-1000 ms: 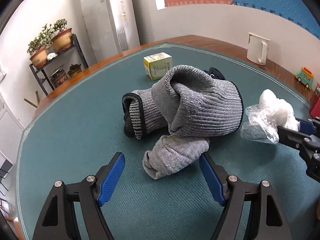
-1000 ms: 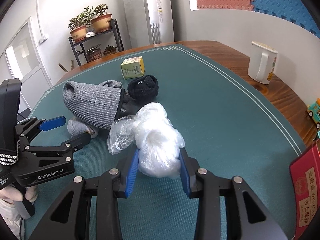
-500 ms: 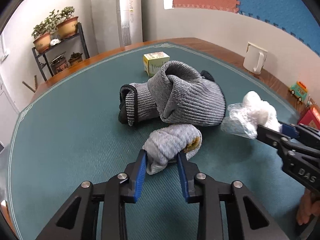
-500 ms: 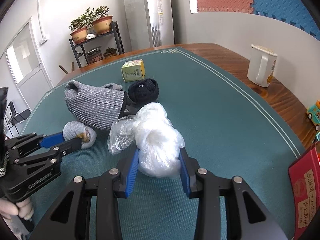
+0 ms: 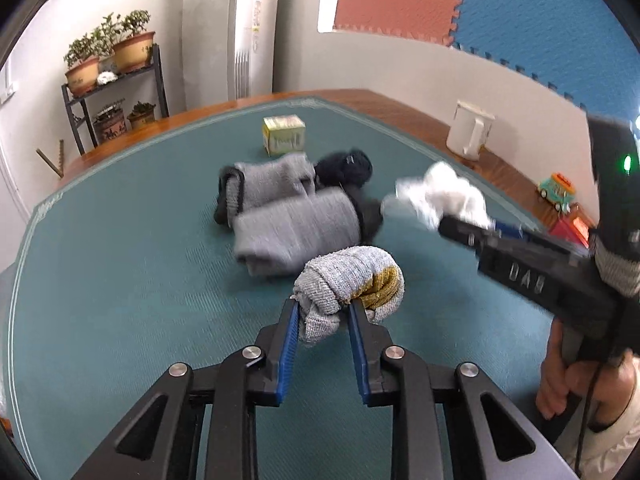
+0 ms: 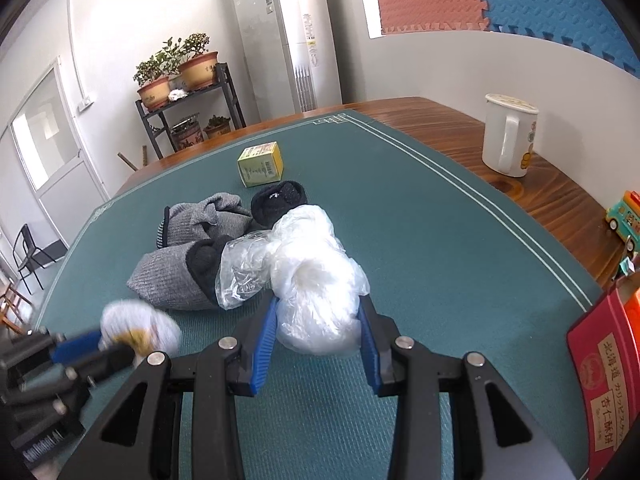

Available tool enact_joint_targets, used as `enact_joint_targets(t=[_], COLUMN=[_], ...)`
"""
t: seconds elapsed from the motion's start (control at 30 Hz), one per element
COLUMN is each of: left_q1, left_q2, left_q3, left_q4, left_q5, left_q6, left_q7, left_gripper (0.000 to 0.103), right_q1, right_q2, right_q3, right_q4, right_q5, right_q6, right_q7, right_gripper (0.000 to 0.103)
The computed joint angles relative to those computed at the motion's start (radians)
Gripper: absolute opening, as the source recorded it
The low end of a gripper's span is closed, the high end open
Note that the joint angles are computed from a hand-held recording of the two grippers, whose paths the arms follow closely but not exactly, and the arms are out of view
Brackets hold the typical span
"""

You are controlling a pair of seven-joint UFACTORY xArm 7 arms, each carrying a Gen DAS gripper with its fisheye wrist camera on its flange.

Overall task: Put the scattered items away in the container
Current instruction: 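Carry the bag to the red tin and open the right tool while the left tool carries the sock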

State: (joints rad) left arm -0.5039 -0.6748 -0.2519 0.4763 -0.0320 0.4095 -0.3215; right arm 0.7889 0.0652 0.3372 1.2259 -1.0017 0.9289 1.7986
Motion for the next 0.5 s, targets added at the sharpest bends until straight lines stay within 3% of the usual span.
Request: enact_joint_targets(t=[0.17,0.2,0.23,0.3,0.5], left_q1=[0.006,0.004,0.003,0.002,-0.002], left_q2=[0.034,0.035,0.034,0.028,0.056], left_q3=[-0.027,-0.026,-0.026,-0.025,-0.014], left_q4=[0.005,0.005,0.004,-0.001,0.006], left_q5=[0.01,0.012,0.015,0.02,0.026], left_q6=[0.031,0.029,0.025,0.012,-0.012], left_q7=[-0.034,-0.034,-0.035,-0.036,-0.028], left_gripper=[0.031,0.036,0.05,0.063,0.063], right_q1=[0.0,-0.001,-0.002,-0.004,-0.001], right_q2=[-0.002,-0.004,-0.005,-0.006,0.008], right_q3=[0.0,0.0,0.0,0.0,-0.001], right_q4=[-0.003,-0.005,-0.006,-0.009,0.004], right_q5=[0.0,0.0,0.002,0.005,0.008], right_q6=[-0.005,-0.006,-0.008,-0.013,-0.01], right_q7=[0.005,0.007,0.008,0.007,-0.01], right_gripper=[0.041,0.041,0.041,0.041,0.041])
